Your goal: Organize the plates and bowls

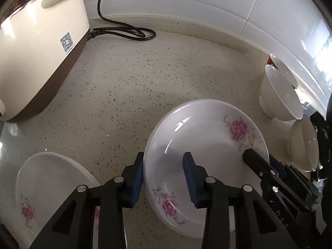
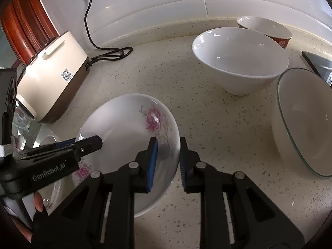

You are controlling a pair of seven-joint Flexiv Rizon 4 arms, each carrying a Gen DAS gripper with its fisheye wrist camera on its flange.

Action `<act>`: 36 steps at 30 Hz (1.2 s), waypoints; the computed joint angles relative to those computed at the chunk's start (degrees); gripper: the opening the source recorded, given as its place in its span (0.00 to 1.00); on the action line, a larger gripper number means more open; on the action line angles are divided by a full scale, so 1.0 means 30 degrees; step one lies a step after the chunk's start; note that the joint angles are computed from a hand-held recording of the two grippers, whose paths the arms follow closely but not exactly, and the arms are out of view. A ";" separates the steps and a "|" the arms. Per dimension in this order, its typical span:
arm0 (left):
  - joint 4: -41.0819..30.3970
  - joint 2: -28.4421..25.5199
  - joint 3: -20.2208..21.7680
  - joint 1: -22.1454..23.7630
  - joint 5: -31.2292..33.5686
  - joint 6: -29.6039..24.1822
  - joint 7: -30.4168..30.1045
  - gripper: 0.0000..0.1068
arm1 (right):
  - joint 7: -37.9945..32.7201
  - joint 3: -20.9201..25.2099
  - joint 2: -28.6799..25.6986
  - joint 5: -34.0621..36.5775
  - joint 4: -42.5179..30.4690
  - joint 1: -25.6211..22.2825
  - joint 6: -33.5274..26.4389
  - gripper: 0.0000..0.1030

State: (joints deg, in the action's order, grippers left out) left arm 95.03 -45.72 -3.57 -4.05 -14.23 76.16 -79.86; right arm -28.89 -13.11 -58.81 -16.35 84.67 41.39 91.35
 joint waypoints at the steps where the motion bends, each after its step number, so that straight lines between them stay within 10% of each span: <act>1: 0.0046 -0.0046 -0.0285 0.0252 -0.0218 0.0137 0.0013 0.33 | 0.0046 -0.0004 0.0020 0.0069 0.0060 0.0005 0.0098 0.23; 10: 0.0577 -0.0061 -0.1425 0.0963 -0.1124 0.1124 0.0137 0.33 | 0.0183 -0.1250 0.0275 0.1755 0.1081 0.0961 0.2211 0.23; 36: 0.3818 0.1518 -0.3823 0.3420 -0.1098 0.5468 0.0862 0.33 | -0.4391 0.3621 -0.0398 0.3889 -0.0405 -0.1500 0.6664 0.24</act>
State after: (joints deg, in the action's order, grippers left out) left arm 106.49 -41.17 -15.04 6.21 -17.52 92.56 -77.27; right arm -42.06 -2.25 -60.01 -4.68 83.45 36.89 111.34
